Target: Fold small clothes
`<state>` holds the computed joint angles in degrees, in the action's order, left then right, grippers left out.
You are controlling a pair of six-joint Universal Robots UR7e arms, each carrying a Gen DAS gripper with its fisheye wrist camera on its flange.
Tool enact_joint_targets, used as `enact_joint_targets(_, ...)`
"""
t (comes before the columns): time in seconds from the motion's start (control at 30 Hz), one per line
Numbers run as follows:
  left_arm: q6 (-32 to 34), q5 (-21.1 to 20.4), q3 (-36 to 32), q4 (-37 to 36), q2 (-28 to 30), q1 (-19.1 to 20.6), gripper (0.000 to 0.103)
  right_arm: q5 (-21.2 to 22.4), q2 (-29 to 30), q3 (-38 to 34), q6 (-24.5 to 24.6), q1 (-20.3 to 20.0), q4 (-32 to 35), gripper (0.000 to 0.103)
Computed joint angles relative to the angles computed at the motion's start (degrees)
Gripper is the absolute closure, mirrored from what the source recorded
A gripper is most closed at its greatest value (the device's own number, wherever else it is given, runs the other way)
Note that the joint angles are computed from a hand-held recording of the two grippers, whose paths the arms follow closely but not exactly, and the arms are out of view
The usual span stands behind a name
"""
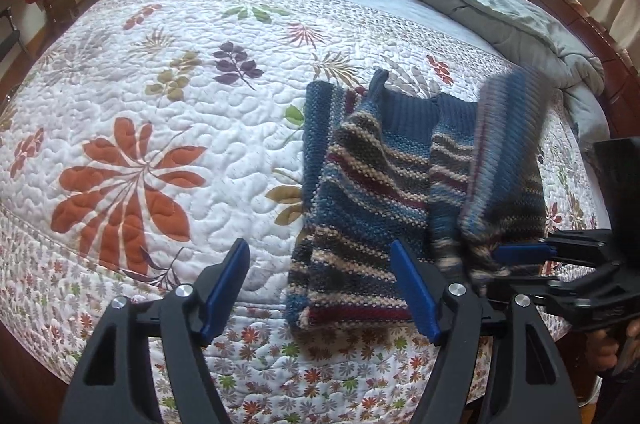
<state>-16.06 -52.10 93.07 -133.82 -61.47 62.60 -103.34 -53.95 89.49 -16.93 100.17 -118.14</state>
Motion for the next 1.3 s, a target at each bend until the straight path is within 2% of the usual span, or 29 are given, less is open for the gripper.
enact_joint_targets(0.07, 0.1, 0.0, -0.2, -0.19, 0.41, -0.4, 0.03, 2.67, -2.2, 0.49, -0.11, -0.56, 0.35, 0.048)
enact_joint_targets(0.2, 1.37, -1.0, -1.61, -0.25, 2.33, -1.48, 0.029, 5.28, -6.49, 1.54, 0.11, -2.07, 0.35, 0.047)
enact_joint_targets(0.37, 0.96, -4.2, -5.25, 1.63, 6.03, -2.13, 0.029, 3.5, -10.69, 3.04, 0.36, -4.46, -1.34, 0.045)
enact_joint_targets(0.5, 1.32, -8.71, -10.6, 3.91, 10.52, -2.12, 0.029, 3.71, -12.91, 4.35, 0.94, -6.96, -2.33, 0.045)
enact_joint_targets(0.6, 0.23, -9.41, -15.92, 7.0, 14.8, -1.75, 0.029, 2.97, -14.01, 5.73, 0.09, -7.96, -3.77, 0.045)
enact_joint_targets(0.77, -1.18, -9.62, -21.87, 10.33, 19.51, -1.15, 0.03, -1.95, -14.68, 8.15, -2.12, -8.64, -7.16, 0.045)
enact_joint_targets(0.83, -1.47, -10.95, -22.87, 10.52, 20.32, -0.88, 0.038, -3.98, -14.69, 8.98, -3.0, -9.11, -8.65, 0.044)
enact_joint_targets(0.9, -1.35, -13.49, -23.85, 11.13, 20.96, -0.53, 0.072, -4.51, -14.81, 9.51, -3.42, -9.92, -9.12, 0.044)
enact_joint_targets(0.97, -1.62, -13.45, -23.92, 10.83, 21.1, -0.72, 0.081, -3.52, -14.98, 9.81, -3.1, -11.09, -8.68, 0.044)
enact_joint_targets(1.03, -1.5, -13.72, -22.93, 9.27, 20.28, -1.17, 0.084, -3.51, -15.15, 10.22, -3.25, -11.7, -9.17, 0.044)
enact_joint_targets(1.17, -0.79, -17.21, -19.64, 3.63, 16.13, -1.28, 0.085, -2.24, -15.81, 10.74, -3.67, -12.5, -8.99, 0.044)
enact_joint_targets(1.3, -1.53, -14.88, -20.58, 8.12, 16.39, -0.15, 0.085, -2.06, -15.51, 10.89, -4.05, -12.46, -9.59, 0.043)
